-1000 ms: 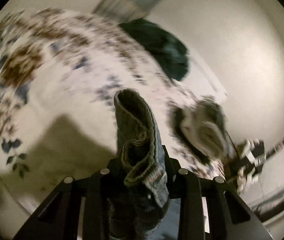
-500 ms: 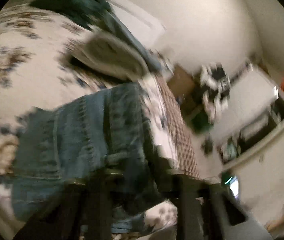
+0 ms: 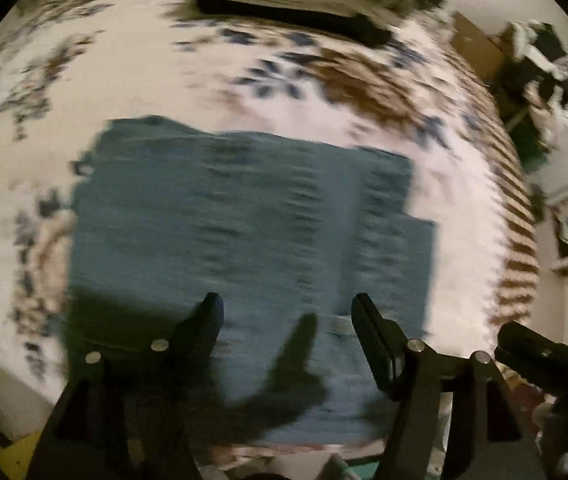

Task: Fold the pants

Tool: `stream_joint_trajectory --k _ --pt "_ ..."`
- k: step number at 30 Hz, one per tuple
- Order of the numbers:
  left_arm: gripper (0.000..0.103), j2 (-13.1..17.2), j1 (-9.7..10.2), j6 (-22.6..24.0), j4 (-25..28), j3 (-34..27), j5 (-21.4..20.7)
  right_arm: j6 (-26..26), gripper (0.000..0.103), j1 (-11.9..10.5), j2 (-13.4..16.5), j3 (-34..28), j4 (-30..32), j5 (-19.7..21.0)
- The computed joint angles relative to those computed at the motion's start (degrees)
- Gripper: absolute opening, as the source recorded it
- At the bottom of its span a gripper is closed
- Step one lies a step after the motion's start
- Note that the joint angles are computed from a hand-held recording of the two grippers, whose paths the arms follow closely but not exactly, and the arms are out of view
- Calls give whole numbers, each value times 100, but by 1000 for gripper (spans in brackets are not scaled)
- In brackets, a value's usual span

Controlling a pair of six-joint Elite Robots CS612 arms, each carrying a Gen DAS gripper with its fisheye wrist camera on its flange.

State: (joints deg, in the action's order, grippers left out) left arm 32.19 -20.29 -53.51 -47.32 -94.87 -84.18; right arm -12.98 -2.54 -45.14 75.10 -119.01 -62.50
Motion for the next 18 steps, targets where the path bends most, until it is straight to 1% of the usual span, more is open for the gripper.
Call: stream_joint_trajectory --k 1,2,3,5,6,8,9,11,12,13,14,15,18 --pt "65 2 15 -27 124 -27 111 -133 102 75 67 -99 101 32" --pt "70 -22 34 -37 318 -31 236 -263 102 157 146 -211 188 33" --pt "71 -16 65 -42 430 -49 282 -421 102 251 257 -356 282 55" --pt "83 -21 139 -89 639 -71 350 -521 102 405 457 -597 376 -46" --pt "84 -46 173 -104 776 -62 386 -473 102 460 544 -692 406 -127" --pt "85 -50 209 -101 862 -66 431 -281 102 544 718 -895 510 -347" --pt "85 -67 227 -110 936 -44 487 -134 101 561 754 -900 457 -381" --pt "85 -81 267 -171 1047 -54 516 73 97 560 746 -833 279 -313" --pt "85 -84 282 -195 1080 -58 526 167 87 552 717 -776 180 -256" --pt "85 -69 290 -216 1097 -88 535 181 72 538 693 -755 221 -190" --pt "85 -59 295 -240 1129 -99 569 171 64 521 671 -730 244 -91" --pt "85 -46 307 -263 1134 -107 589 126 54 526 634 -691 250 -103" --pt "85 18 329 -354 1081 -189 604 36 54 557 631 -684 284 -119"
